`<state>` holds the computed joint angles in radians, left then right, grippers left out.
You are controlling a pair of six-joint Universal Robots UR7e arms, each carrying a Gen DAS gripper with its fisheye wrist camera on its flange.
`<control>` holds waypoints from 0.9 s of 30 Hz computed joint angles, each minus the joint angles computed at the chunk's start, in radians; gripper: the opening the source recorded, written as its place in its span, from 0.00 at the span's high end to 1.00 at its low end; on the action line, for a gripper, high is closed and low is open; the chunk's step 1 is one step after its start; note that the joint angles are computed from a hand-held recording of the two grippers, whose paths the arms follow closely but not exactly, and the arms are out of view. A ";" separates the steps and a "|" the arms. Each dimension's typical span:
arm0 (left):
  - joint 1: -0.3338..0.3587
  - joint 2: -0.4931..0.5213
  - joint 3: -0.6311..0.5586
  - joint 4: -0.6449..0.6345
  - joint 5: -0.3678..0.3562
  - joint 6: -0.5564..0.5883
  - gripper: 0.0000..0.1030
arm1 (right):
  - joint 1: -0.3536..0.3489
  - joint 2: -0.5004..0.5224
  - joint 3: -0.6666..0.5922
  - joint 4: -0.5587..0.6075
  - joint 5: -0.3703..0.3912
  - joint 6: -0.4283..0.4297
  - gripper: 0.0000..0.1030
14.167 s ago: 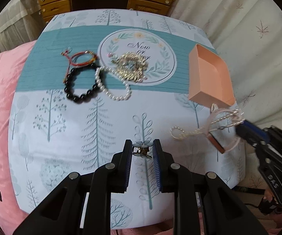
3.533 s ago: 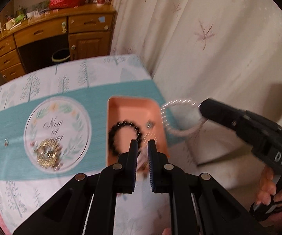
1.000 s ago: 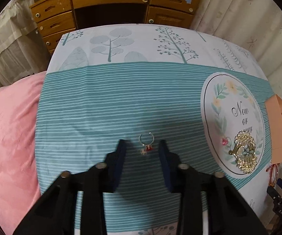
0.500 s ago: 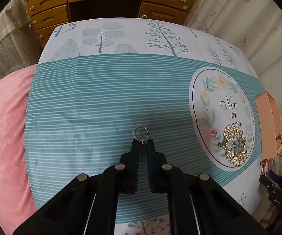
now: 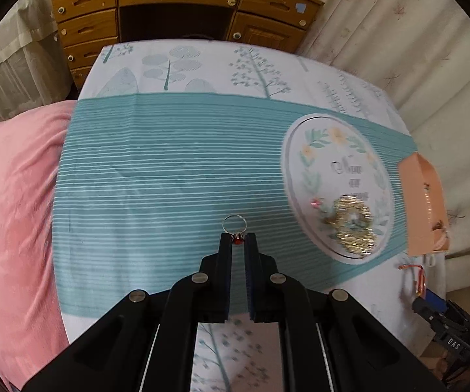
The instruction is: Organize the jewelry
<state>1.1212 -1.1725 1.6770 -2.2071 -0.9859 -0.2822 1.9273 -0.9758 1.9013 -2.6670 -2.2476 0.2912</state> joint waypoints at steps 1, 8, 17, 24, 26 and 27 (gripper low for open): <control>-0.010 -0.005 0.001 0.011 0.002 -0.010 0.95 | 0.007 0.005 -0.010 -0.016 0.016 -0.043 0.45; -0.089 -0.024 0.014 0.039 0.002 -0.109 0.95 | 0.036 0.023 -0.081 -0.104 0.103 -0.261 0.45; -0.214 0.037 -0.020 -0.016 -0.001 -0.151 0.95 | 0.018 -0.022 -0.144 -0.154 0.152 -0.443 0.45; -0.273 0.145 -0.105 -0.048 -0.031 -0.192 0.95 | -0.030 -0.102 -0.154 -0.111 0.177 -0.594 0.45; -0.292 0.182 -0.128 -0.056 -0.024 -0.192 0.95 | -0.044 -0.122 -0.156 -0.101 0.179 -0.631 0.45; -0.298 0.196 -0.137 -0.061 -0.026 -0.191 0.95 | -0.052 -0.130 -0.159 -0.094 0.181 -0.649 0.45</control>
<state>0.8227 -0.9761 1.5399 -2.2679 -1.0124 -0.4735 1.8756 -1.1060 1.7420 -2.7611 -2.0665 -0.3573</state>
